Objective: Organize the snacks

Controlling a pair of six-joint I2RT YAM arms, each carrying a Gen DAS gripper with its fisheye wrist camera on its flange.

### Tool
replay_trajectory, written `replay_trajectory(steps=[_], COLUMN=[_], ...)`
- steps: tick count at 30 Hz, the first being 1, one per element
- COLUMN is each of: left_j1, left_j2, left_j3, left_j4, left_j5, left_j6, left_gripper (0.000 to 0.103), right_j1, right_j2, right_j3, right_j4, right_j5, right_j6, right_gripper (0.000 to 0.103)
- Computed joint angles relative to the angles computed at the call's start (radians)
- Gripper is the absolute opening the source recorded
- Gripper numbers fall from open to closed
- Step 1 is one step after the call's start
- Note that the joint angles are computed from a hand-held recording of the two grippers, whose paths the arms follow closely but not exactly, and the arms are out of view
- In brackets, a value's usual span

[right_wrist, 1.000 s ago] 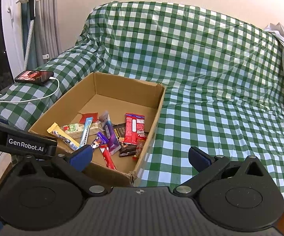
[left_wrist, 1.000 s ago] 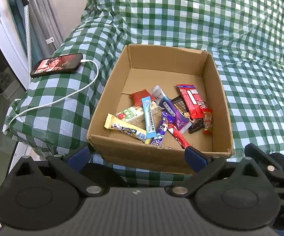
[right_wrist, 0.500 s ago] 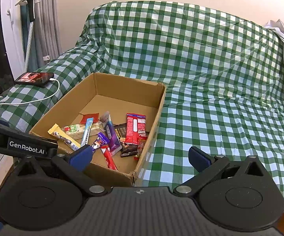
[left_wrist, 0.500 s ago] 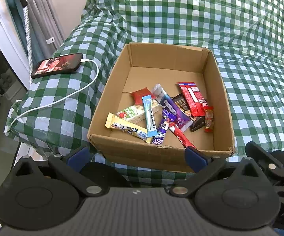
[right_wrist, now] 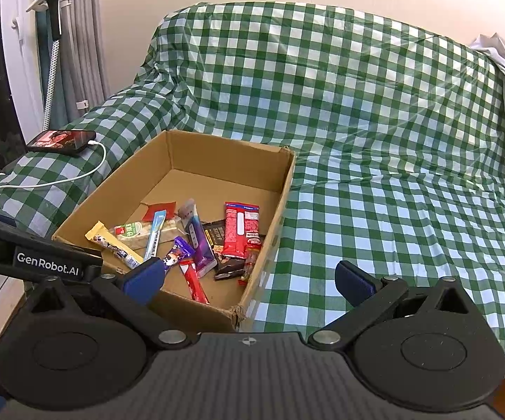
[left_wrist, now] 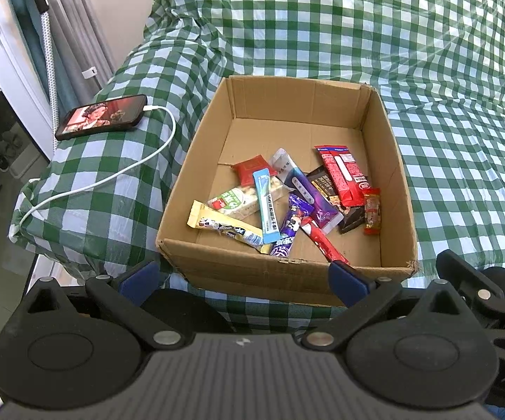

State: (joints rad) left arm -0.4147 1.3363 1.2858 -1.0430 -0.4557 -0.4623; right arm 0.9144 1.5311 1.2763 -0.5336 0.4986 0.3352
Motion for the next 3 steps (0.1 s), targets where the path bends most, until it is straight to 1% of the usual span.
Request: replay_trajectory(steps=[2,3], left_j1=[-0.006,-0.002], left_j2=[0.0,0.002], left_j3=[-0.003,0.002], left_j4=[-0.001,-0.004], left_j5=[-0.025,-0.022], left_j6=[-0.003,-0.001], left_gripper=[0.103,0.103], right_j1=[-0.001,0.0], right_j2=[-0.002,0.001], right_j3=[-0.003,0.0], right_j4=[0.002,0.001], right_j5=[-0.003,-0.005], right_j6=[-0.001,0.0], right_gripper=[0.103,0.103])
